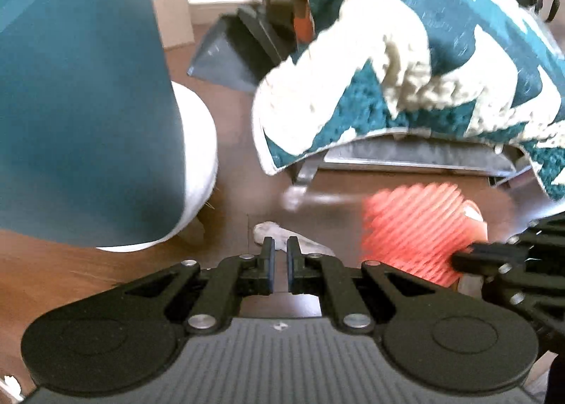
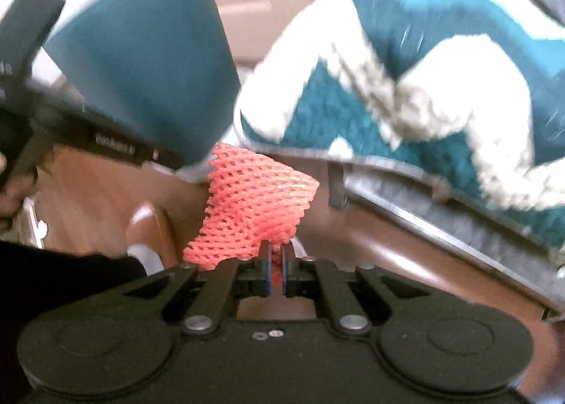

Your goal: Collect trash

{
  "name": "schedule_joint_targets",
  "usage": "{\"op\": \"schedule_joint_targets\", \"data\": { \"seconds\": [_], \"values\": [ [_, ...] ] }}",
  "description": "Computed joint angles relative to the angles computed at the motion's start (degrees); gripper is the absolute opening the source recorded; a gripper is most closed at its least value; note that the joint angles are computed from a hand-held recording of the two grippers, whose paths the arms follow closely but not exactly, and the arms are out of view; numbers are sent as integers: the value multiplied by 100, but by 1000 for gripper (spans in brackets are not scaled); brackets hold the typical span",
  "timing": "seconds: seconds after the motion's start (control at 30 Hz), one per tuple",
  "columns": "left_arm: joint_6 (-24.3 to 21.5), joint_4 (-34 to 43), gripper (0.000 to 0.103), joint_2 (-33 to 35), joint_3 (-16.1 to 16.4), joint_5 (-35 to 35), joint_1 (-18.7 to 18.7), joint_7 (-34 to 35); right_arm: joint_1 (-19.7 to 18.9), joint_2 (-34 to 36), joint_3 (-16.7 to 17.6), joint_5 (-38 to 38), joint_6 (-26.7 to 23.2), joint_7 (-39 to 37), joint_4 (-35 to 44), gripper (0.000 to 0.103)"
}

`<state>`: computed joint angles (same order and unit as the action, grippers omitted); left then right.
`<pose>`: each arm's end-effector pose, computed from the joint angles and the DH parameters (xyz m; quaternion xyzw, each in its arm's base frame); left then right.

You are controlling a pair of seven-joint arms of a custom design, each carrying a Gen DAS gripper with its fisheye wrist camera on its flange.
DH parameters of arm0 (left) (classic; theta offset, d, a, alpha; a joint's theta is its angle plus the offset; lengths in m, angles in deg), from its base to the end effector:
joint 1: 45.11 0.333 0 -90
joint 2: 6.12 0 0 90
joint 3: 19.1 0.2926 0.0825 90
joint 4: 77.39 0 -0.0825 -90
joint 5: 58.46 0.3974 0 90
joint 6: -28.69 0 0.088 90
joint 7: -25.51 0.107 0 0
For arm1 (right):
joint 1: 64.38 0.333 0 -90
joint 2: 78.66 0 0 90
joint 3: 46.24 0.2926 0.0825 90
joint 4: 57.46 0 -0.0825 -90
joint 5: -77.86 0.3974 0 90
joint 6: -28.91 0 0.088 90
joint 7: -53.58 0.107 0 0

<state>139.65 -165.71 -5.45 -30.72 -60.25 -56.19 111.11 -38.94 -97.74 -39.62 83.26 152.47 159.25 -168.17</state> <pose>0.5561 -0.2341 0.6480 -0.5772 0.7939 -0.1713 0.0854 0.4287 0.2838 0.6621 -0.7624 0.5856 -0.0746 0.2650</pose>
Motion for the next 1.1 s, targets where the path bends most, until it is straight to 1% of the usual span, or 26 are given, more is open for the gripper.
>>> {"op": "schedule_joint_targets", "data": {
  "seconds": [0.1,0.17,0.23,0.3,0.37,0.47,0.53,0.57,0.6,0.63,0.7,0.73,0.8,0.9,0.97,1.03,1.1],
  "values": [
    [-123,161,7,25,-4,-110,-5,-133,-48,-74,-10,-217,-48,-180,126,4],
    [-72,215,6,204,-32,-47,-52,-408,-83,-90,-57,-240,-104,-285,124,4],
    [-127,378,7,440,-53,-10,-120,-619,-114,-64,-123,-151,-135,-350,102,4],
    [-199,690,7,918,-57,207,-243,-913,-131,-13,-207,2,-50,-506,-19,4],
    [-410,960,10,1291,13,358,-343,-1274,-140,-31,-241,140,-8,-606,-203,4],
    [-769,1322,21,1898,148,317,-409,-1970,-170,1,-307,408,-129,-609,-329,4],
    [-822,1396,30,2225,215,110,-371,-2428,-207,100,-386,627,-123,-653,-339,4],
    [-821,1373,31,2305,232,-13,-327,-2567,-232,122,-409,733,-173,-622,-330,4],
    [-781,1410,37,2457,243,-131,-293,-2717,-258,155,-437,844,-207,-607,-328,4],
    [-674,1423,54,2594,253,-236,-262,-2852,-280,189,-450,932,-262,-590,-311,4],
    [-309,1321,73,2732,289,-309,-243,-3081,-291,237,-472,1119,-352,-685,-285,4],
    [-77,1237,76,2762,319,-280,-259,-3212,-292,260,-480,1198,-396,-773,-272,4],
    [189,1198,77,2891,336,-277,-274,-3421,-289,307,-448,1277,-495,-867,-220,4],
    [187,1425,77,3239,370,-175,-326,-3584,-298,413,-403,1368,-606,-927,-136,5],
    [274,1459,77,3386,376,-155,-349,-3682,-318,488,-392,1422,-620,-951,-90,5],
    [375,1468,77,3495,375,-143,-378,-3758,-356,531,-376,1432,-630,-884,-61,5],
    [383,1535,77,3583,367,-90,-414,-3717,-397,586,-372,1472,-672,-733,-15,5]
  ]
}}
